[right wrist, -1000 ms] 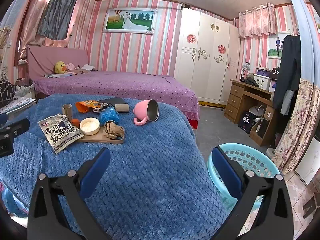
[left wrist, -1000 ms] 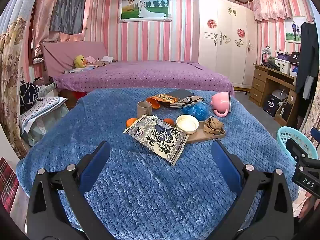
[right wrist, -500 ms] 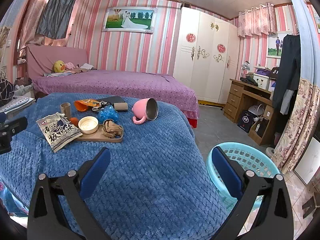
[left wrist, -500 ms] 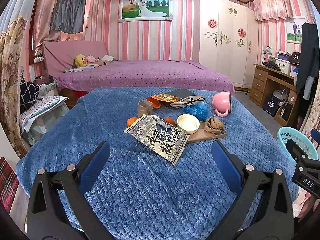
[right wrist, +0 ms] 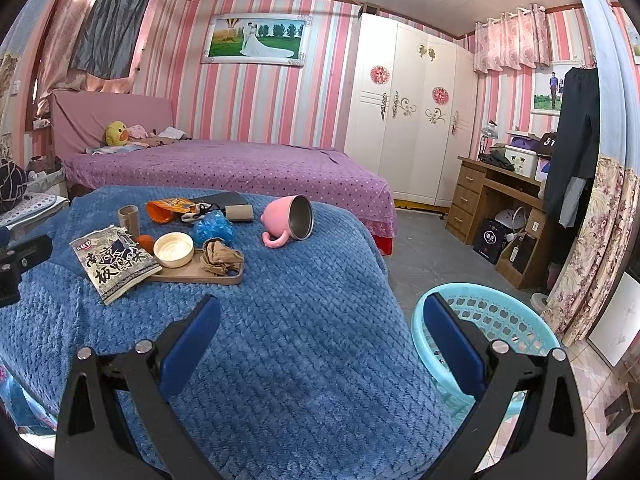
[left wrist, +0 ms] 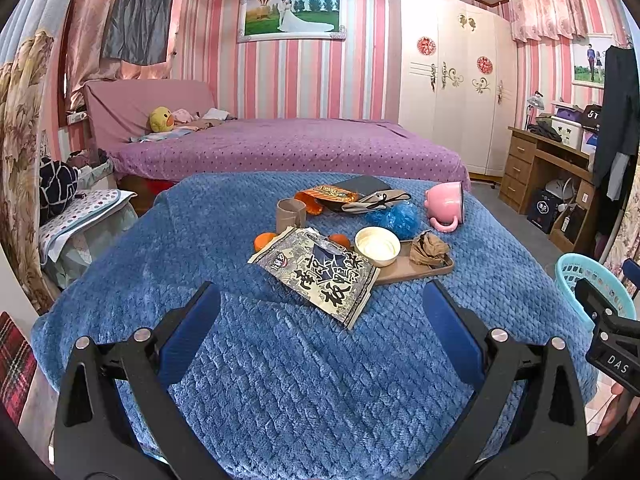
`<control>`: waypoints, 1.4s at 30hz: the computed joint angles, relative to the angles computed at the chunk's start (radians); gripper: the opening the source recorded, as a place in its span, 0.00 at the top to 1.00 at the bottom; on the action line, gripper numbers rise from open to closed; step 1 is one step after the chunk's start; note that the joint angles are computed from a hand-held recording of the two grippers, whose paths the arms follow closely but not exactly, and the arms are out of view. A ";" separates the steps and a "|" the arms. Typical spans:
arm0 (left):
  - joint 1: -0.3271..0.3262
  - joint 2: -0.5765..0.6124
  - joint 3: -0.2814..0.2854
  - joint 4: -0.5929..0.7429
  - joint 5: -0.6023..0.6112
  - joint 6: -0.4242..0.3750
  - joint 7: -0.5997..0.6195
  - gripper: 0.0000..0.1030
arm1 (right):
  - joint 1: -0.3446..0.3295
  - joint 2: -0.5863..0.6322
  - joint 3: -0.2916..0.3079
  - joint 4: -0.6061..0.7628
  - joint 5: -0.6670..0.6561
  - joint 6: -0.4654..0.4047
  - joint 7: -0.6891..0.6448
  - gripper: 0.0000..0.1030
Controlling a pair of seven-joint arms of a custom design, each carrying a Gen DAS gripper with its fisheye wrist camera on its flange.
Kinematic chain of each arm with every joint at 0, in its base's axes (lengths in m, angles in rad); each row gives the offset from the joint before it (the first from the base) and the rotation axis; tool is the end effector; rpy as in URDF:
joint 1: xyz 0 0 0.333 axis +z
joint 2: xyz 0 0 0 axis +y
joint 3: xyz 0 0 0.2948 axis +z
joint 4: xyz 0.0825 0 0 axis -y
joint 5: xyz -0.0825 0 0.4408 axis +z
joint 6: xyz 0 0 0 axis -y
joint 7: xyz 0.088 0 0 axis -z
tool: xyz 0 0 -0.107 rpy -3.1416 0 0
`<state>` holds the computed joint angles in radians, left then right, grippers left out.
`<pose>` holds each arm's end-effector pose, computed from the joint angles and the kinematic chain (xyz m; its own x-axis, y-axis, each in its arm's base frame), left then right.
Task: Collect trash
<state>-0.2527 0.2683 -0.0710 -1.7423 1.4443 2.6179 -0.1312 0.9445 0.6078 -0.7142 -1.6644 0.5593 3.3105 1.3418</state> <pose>0.6733 -0.2459 0.4276 0.2583 -0.9659 0.0204 -0.4151 -0.1300 -0.9004 0.7169 0.2179 0.4242 0.1113 -0.9867 0.1184 -0.3429 -0.1500 -0.9273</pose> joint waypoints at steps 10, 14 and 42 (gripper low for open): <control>0.002 0.005 0.003 0.001 -0.004 0.004 0.000 0.05 | 0.012 0.019 -0.022 0.008 -0.016 -0.017 0.038 0.04; 0.002 0.008 0.004 0.003 -0.004 0.005 0.003 0.05 | 0.009 0.032 -0.026 0.024 -0.029 -0.029 0.066 0.04; 0.036 0.127 0.087 0.192 -0.172 0.045 0.261 0.05 | -0.280 0.299 0.094 0.581 -0.303 -0.236 0.422 0.04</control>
<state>-0.2163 0.3957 0.0157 -1.5506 1.2723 2.6631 0.1300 0.6647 0.9067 -0.6206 -1.0832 0.2561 3.0746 1.7640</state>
